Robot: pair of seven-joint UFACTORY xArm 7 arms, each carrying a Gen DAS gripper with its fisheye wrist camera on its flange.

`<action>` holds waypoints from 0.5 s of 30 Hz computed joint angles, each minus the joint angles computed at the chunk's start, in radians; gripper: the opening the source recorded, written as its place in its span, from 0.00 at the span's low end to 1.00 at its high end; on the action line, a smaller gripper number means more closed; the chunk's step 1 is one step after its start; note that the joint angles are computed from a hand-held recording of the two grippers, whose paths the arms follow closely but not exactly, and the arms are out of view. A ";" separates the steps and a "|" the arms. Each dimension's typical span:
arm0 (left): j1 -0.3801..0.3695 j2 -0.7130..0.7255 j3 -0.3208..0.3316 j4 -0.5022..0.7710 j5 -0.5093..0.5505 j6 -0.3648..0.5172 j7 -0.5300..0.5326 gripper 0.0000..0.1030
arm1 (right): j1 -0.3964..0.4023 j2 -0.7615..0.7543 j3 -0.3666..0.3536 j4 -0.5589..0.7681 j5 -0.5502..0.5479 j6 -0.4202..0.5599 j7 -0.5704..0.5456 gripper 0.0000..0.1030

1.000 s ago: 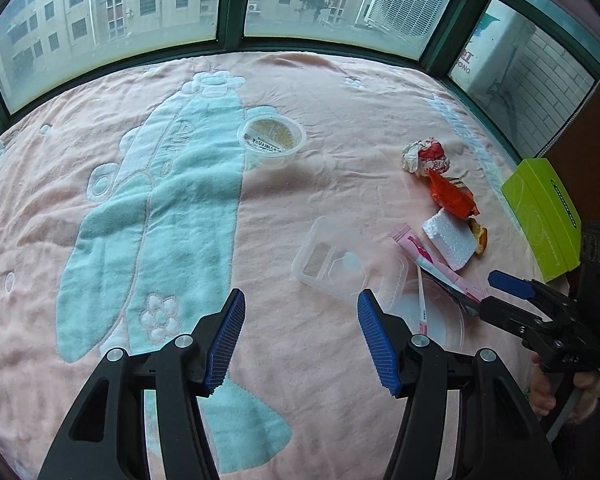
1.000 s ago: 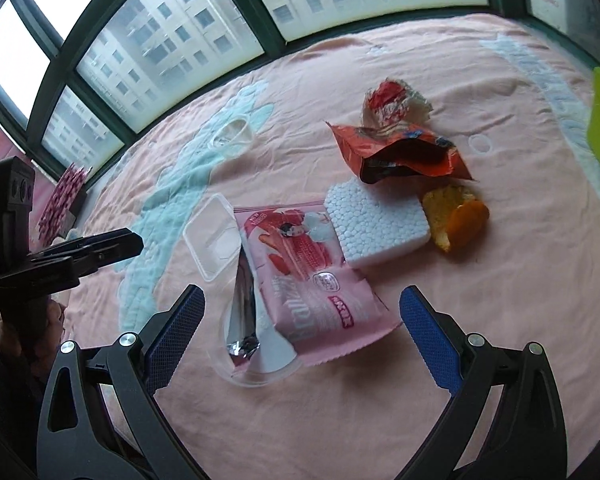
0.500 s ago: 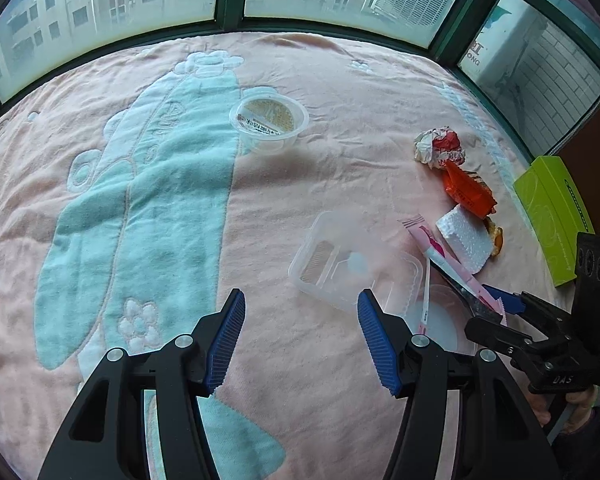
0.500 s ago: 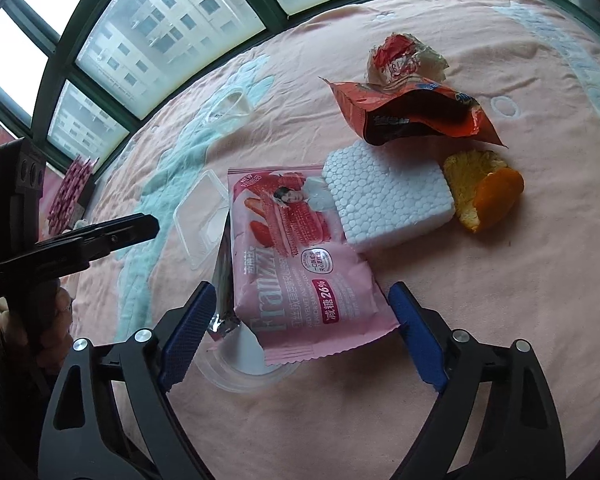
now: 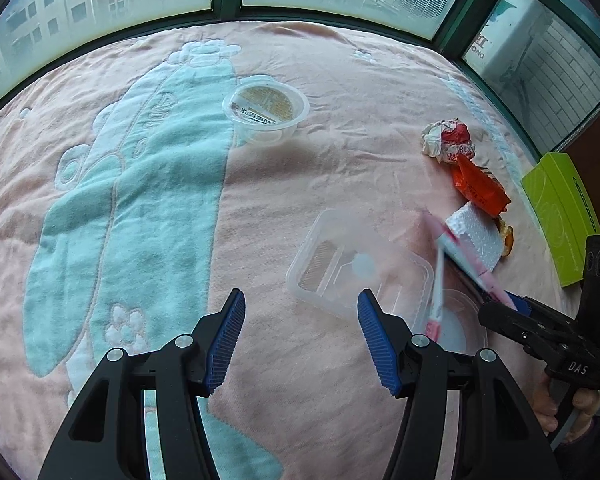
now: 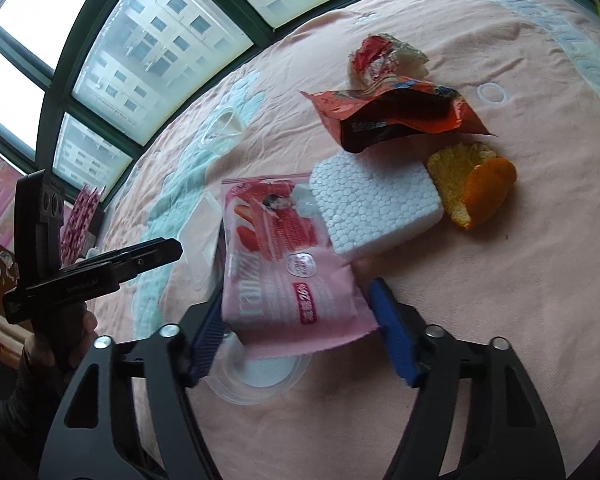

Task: Collect trash
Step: 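Lower the right tool onto the pink wet-wipe packet and grasp it, then lift the pink packet with the right tool while the left closes near the clear container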

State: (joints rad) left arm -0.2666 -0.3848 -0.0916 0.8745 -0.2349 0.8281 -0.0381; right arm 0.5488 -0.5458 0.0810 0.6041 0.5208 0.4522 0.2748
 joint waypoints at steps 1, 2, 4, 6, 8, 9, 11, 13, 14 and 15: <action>0.001 0.006 -0.002 0.002 0.003 -0.002 -0.003 0.55 | -0.001 -0.004 0.001 -0.003 0.003 -0.005 0.005 0.62; 0.001 0.010 -0.003 0.002 0.004 -0.003 -0.006 0.55 | -0.004 -0.011 0.005 -0.009 0.001 -0.008 0.013 0.62; 0.001 0.022 -0.001 0.006 0.000 -0.006 -0.007 0.55 | -0.012 -0.028 0.014 -0.020 -0.011 -0.010 0.032 0.60; 0.003 0.033 0.001 0.008 -0.004 -0.011 -0.009 0.55 | -0.024 -0.043 0.030 -0.029 -0.032 -0.016 0.061 0.60; 0.006 0.044 -0.001 0.011 0.003 -0.014 -0.010 0.55 | -0.013 -0.060 0.028 -0.042 -0.028 -0.033 0.080 0.59; 0.006 0.049 0.000 0.013 0.003 -0.016 -0.006 0.55 | -0.008 -0.069 0.028 -0.049 -0.028 -0.042 0.089 0.59; 0.005 0.058 0.000 0.018 0.002 -0.020 0.001 0.49 | -0.001 -0.089 0.031 -0.061 -0.033 -0.054 0.112 0.59; 0.003 0.067 0.001 0.023 -0.001 -0.022 0.010 0.43 | 0.008 -0.109 0.033 -0.074 -0.038 -0.066 0.133 0.59; 0.002 0.070 0.001 0.025 -0.004 -0.024 0.016 0.39 | 0.012 -0.118 0.033 -0.079 -0.040 -0.072 0.144 0.59; 0.001 0.074 0.000 0.028 -0.004 -0.025 0.021 0.37 | 0.012 -0.129 0.036 -0.084 -0.047 -0.075 0.157 0.59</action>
State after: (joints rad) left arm -0.2657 -0.3109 -0.0913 0.9022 -0.2386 0.8031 -0.0173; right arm 0.5610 -0.6747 0.1167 0.5201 0.4742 0.3774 0.4319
